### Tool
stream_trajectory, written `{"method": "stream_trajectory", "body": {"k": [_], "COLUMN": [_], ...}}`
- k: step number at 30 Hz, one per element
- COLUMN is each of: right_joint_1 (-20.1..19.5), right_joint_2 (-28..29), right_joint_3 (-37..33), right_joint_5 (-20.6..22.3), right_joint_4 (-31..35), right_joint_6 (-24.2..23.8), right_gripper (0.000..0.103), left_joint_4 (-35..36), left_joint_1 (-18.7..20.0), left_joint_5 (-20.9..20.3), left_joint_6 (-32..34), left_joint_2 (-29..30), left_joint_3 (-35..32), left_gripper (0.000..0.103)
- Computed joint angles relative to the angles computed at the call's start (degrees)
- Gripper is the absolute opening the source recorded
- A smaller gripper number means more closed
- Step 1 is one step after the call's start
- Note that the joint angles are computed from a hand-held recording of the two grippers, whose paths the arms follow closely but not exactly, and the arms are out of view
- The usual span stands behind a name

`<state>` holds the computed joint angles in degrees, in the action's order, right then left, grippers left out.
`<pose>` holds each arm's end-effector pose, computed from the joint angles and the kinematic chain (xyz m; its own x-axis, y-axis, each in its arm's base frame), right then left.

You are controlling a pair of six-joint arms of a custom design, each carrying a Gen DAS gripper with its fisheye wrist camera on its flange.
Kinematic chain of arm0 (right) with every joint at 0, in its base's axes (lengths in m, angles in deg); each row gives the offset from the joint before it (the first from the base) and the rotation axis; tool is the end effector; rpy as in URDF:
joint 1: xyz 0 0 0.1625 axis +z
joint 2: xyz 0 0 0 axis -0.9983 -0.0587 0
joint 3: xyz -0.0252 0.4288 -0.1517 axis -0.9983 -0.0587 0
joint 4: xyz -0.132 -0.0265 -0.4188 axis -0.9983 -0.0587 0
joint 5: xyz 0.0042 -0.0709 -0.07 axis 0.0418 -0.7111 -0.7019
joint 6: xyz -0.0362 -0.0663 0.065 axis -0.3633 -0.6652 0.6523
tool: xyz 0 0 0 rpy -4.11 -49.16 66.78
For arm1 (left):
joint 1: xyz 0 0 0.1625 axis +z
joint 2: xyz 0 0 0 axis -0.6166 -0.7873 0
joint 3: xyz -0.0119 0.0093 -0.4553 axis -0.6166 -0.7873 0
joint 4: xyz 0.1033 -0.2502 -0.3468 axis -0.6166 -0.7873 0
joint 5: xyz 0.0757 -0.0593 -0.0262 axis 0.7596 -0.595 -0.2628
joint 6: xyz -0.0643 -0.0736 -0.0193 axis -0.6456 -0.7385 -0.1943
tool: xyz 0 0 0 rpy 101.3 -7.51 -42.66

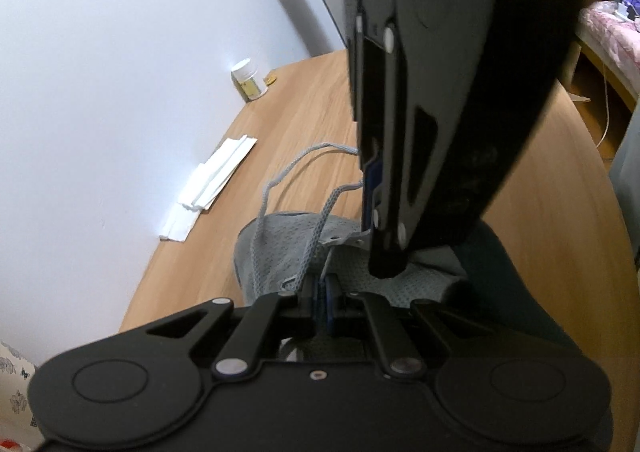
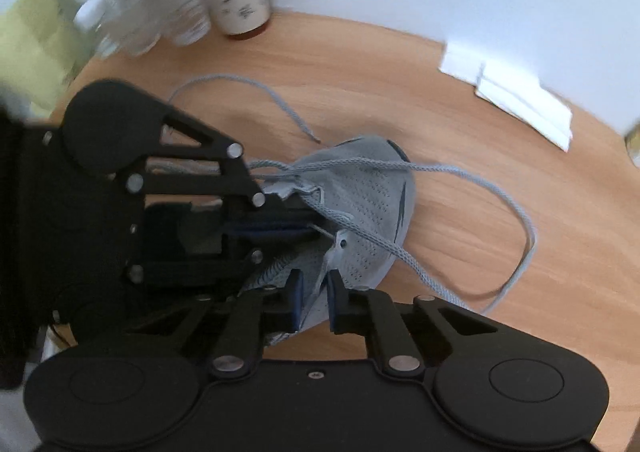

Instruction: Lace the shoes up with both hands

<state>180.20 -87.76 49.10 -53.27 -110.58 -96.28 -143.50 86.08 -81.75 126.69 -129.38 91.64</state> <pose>0.1171 -0.5267 0.1867 -0.7684 -0.3507 0.5354 -0.4235 0.9058 -0.0146 -0.2039 -0.4764 -0.0170 0.1718 0.8962 -0.4089 0.9823 -0.1246 0.1396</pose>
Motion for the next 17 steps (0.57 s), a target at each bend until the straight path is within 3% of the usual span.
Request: {"method": "stream_trajectory", "body": {"k": [3,6,12,17], "right_joint_1": [-1.08,-1.33,-2.44,-1.76], "right_joint_2": [-1.01,-1.15,-1.84,-0.74], "right_joint_3": [-1.22,-2.00,-1.97,-0.81], "right_joint_5": [1.06,0.00,1.79,0.15], "right_joint_4": [2.56,3.58,4.53,0.13], "right_joint_6": [-4.68,-13.59,-18.73,-23.49], "right_gripper": [0.008,0.007,0.009,0.008], "left_joint_4": [0.79,2.36,1.63,-0.59], "left_joint_1": [-0.58,-1.82,-3.48,-3.87], "left_joint_5": [-0.35,0.21,3.88,3.16], "left_joint_6": [-2.79,-6.34,-16.62,-16.51], "left_joint_2": [-0.49,-0.64,0.51,0.57], "left_joint_3": [0.28,0.36,0.51,1.33], "left_gripper": [0.003,0.004,0.003,0.002]}}
